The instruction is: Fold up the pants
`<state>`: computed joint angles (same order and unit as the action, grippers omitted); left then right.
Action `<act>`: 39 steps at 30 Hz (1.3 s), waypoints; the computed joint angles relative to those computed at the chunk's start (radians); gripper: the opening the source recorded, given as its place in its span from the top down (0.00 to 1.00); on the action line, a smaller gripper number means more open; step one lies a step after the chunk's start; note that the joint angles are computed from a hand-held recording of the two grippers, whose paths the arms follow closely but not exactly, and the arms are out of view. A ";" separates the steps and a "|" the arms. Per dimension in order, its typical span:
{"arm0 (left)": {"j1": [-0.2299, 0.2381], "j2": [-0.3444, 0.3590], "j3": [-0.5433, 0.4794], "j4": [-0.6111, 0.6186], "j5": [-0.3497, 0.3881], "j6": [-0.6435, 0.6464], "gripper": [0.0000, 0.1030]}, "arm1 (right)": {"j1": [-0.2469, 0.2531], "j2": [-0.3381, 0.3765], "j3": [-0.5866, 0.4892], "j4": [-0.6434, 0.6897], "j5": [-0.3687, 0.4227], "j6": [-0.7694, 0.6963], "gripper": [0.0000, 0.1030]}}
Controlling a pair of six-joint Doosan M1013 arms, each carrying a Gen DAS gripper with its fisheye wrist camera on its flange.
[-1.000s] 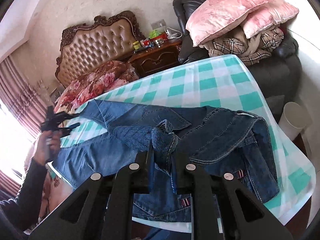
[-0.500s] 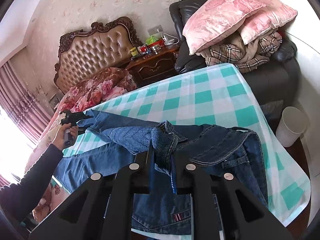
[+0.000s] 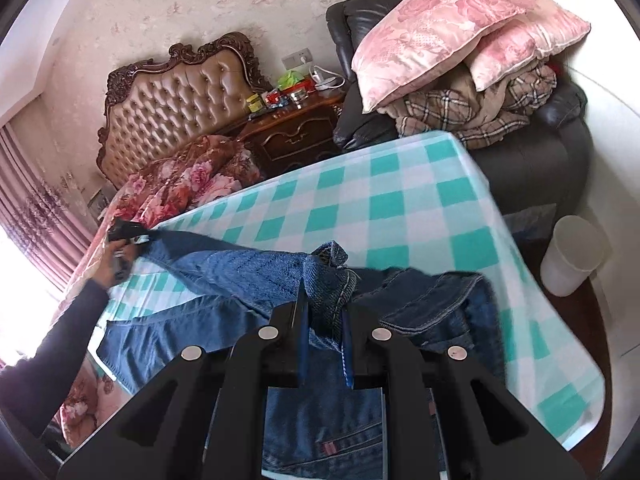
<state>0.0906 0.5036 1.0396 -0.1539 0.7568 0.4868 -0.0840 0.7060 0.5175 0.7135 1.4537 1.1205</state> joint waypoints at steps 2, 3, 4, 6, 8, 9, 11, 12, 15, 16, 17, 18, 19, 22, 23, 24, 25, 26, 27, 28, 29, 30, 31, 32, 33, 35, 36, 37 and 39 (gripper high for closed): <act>-0.021 -0.079 0.064 0.063 -0.016 -0.024 0.98 | -0.006 0.023 -0.047 -0.020 0.016 0.023 0.85; -0.038 -0.128 0.108 0.107 -0.022 -0.047 0.98 | -0.014 0.038 -0.077 -0.029 0.031 0.045 0.85; -0.057 -0.176 0.157 0.154 -0.030 -0.071 0.98 | -0.022 0.050 -0.099 -0.029 0.051 0.063 0.85; -0.112 -0.289 0.287 0.272 -0.063 -0.158 0.98 | -0.038 0.061 -0.114 -0.035 0.077 0.093 0.85; -0.174 -0.390 0.423 0.366 -0.097 -0.281 0.98 | -0.047 0.052 -0.085 -0.062 0.089 0.098 0.84; -0.203 -0.419 0.468 0.403 -0.094 -0.339 0.98 | -0.051 0.041 -0.053 -0.087 0.094 0.095 0.84; -0.251 -0.467 0.560 0.451 -0.093 -0.439 0.98 | -0.052 0.022 0.009 -0.145 0.092 0.105 0.78; -0.269 -0.487 0.611 0.447 -0.111 -0.479 0.98 | -0.051 0.009 0.051 -0.180 0.091 0.104 0.76; -0.298 -0.516 0.710 0.452 -0.139 -0.569 0.98 | -0.062 -0.011 0.140 -0.189 0.100 0.152 0.64; -0.300 -0.522 0.732 0.461 -0.169 -0.597 0.98 | -0.065 -0.023 0.169 -0.187 0.088 0.160 0.54; -0.303 -0.526 0.746 0.477 -0.189 -0.626 0.98 | -0.068 -0.036 0.196 -0.191 0.069 0.171 0.47; -0.303 -0.529 0.754 0.487 -0.201 -0.640 0.98 | -0.076 -0.052 0.226 -0.182 0.047 0.189 0.47; -0.303 -0.527 0.753 0.494 -0.206 -0.643 0.98 | -0.084 -0.065 0.249 -0.163 0.032 0.206 0.47; -0.296 -0.525 0.750 0.498 -0.223 -0.630 0.98 | -0.108 -0.108 0.326 -0.112 -0.021 0.259 0.46; -0.294 -0.524 0.749 0.496 -0.225 -0.625 0.98 | -0.110 -0.111 0.331 -0.103 -0.017 0.271 0.46; -0.300 -0.530 0.756 0.504 -0.226 -0.634 0.98 | -0.113 -0.117 0.344 -0.086 -0.013 0.286 0.46; -0.302 -0.529 0.756 0.506 -0.225 -0.633 0.98 | -0.115 -0.123 0.358 -0.077 -0.016 0.294 0.46; -0.302 -0.526 0.750 0.503 -0.222 -0.626 0.98 | -0.115 -0.125 0.360 -0.071 -0.016 0.305 0.46; -0.302 -0.526 0.751 0.504 -0.223 -0.627 0.98 | -0.116 -0.129 0.369 -0.058 -0.017 0.309 0.46; -0.303 -0.526 0.750 0.504 -0.222 -0.631 0.98 | -0.115 -0.129 0.373 -0.047 -0.016 0.313 0.46; -0.303 -0.525 0.749 0.505 -0.225 -0.632 0.98 | -0.115 -0.129 0.378 -0.042 -0.014 0.318 0.46; -0.303 -0.524 0.750 0.505 -0.228 -0.635 0.98 | -0.111 -0.127 0.377 -0.042 -0.011 0.323 0.46; -0.302 -0.523 0.751 0.503 -0.232 -0.637 0.98 | -0.107 -0.125 0.378 -0.045 -0.015 0.325 0.46; -0.303 -0.527 0.756 0.503 -0.235 -0.639 0.98 | -0.106 -0.126 0.380 -0.049 -0.020 0.329 0.46; -0.302 -0.525 0.757 0.498 -0.236 -0.633 0.98 | -0.101 -0.120 0.376 -0.053 -0.023 0.337 0.46; -0.294 -0.521 0.759 0.478 -0.242 -0.614 0.98 | -0.089 -0.111 0.365 -0.074 -0.032 0.350 0.77; -0.286 -0.517 0.756 0.452 -0.245 -0.588 0.98 | -0.075 -0.102 0.346 -0.119 -0.030 0.361 0.85; -0.283 -0.518 0.751 0.449 -0.241 -0.583 0.98 | -0.067 -0.099 0.332 -0.143 -0.030 0.369 0.87; -0.298 -0.535 0.735 0.523 -0.223 -0.629 0.98 | -0.060 -0.110 0.315 -0.135 -0.057 0.337 0.88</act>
<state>-0.2074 -0.0314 1.7748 0.3689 0.5337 -0.1426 -0.1436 0.5956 0.8327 0.5789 1.3967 1.4573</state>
